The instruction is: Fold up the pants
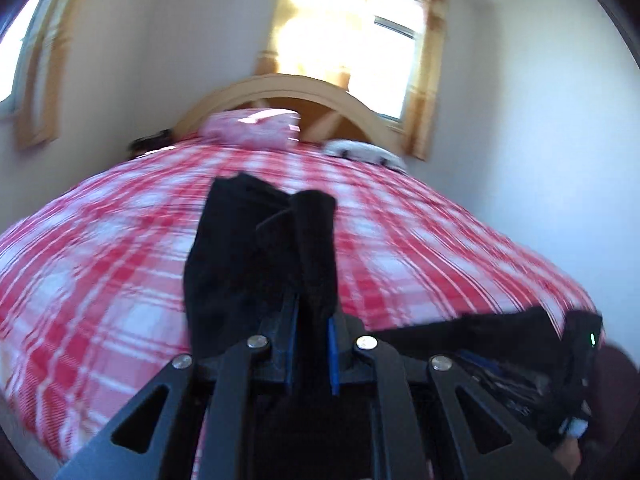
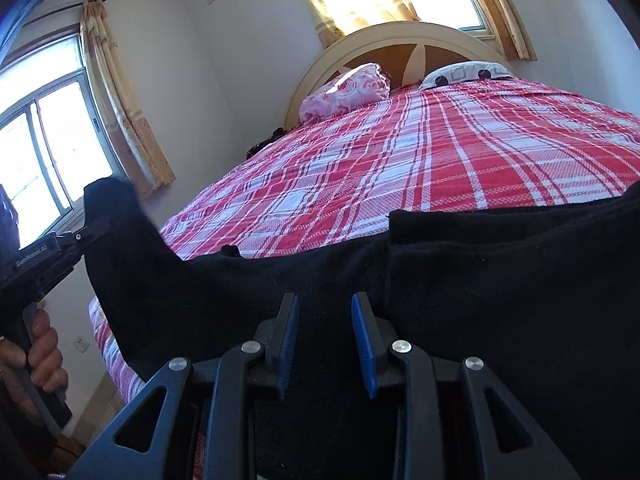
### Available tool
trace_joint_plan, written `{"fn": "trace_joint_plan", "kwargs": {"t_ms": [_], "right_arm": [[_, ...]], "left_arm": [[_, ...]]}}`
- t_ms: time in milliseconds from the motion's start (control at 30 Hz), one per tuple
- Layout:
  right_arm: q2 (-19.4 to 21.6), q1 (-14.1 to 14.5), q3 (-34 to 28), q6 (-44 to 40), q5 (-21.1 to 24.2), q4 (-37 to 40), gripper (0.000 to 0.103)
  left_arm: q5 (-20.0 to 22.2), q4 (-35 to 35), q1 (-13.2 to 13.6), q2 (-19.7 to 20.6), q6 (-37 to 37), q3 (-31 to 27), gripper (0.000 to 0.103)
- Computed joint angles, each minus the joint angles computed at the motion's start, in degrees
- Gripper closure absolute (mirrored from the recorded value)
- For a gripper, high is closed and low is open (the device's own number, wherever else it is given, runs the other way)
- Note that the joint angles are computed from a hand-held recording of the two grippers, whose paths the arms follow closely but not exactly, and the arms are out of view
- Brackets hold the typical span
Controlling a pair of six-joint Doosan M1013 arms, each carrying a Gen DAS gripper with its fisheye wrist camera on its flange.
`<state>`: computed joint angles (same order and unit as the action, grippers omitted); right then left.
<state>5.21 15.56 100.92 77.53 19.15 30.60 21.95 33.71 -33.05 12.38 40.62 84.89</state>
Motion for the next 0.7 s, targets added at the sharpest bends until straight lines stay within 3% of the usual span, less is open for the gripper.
{"fn": "trace_joint_plan", "kwargs": {"t_ms": [67, 133, 200, 300, 467, 533, 633, 700], "right_arm": [[0.03, -0.10, -0.13, -0.21, 0.43, 0.62, 0.073], [-0.09, -0.79, 0.22, -4.10, 0.72, 6.91, 0.073], [-0.17, -1.59, 0.59, -8.27, 1.22, 13.01, 0.073], [-0.10, -1.51, 0.48, -8.14, 1.47, 12.60, 0.073], [0.01, -1.24, 0.20, -7.10, 1.66, 10.58, 0.073], [0.12, -2.59, -0.40, -9.92, 4.99, 16.88, 0.069], [1.19, -6.43, -1.74, -17.25, 15.05, 35.00, 0.051], [2.26, -7.48, -2.86, -19.76, 18.44, 41.59, 0.040]], "left_arm": [[-0.56, -9.45, -0.89, 1.21, 12.56, -0.87, 0.090], [2.22, -19.14, -1.76, 2.75, 24.77, -2.08, 0.090], [4.62, -21.23, -2.52, 3.44, 28.68, -2.33, 0.090], [7.85, -14.33, -4.00, 4.00, 26.85, -1.99, 0.090], [8.88, -6.60, -5.22, 4.02, 24.55, -1.57, 0.090], [8.38, -7.29, -5.08, 4.04, 24.84, -1.51, 0.090], [6.89, -10.09, -4.49, 3.55, 25.32, -0.77, 0.090], [5.90, -11.45, -4.23, 3.38, 25.27, -0.42, 0.090]]}}
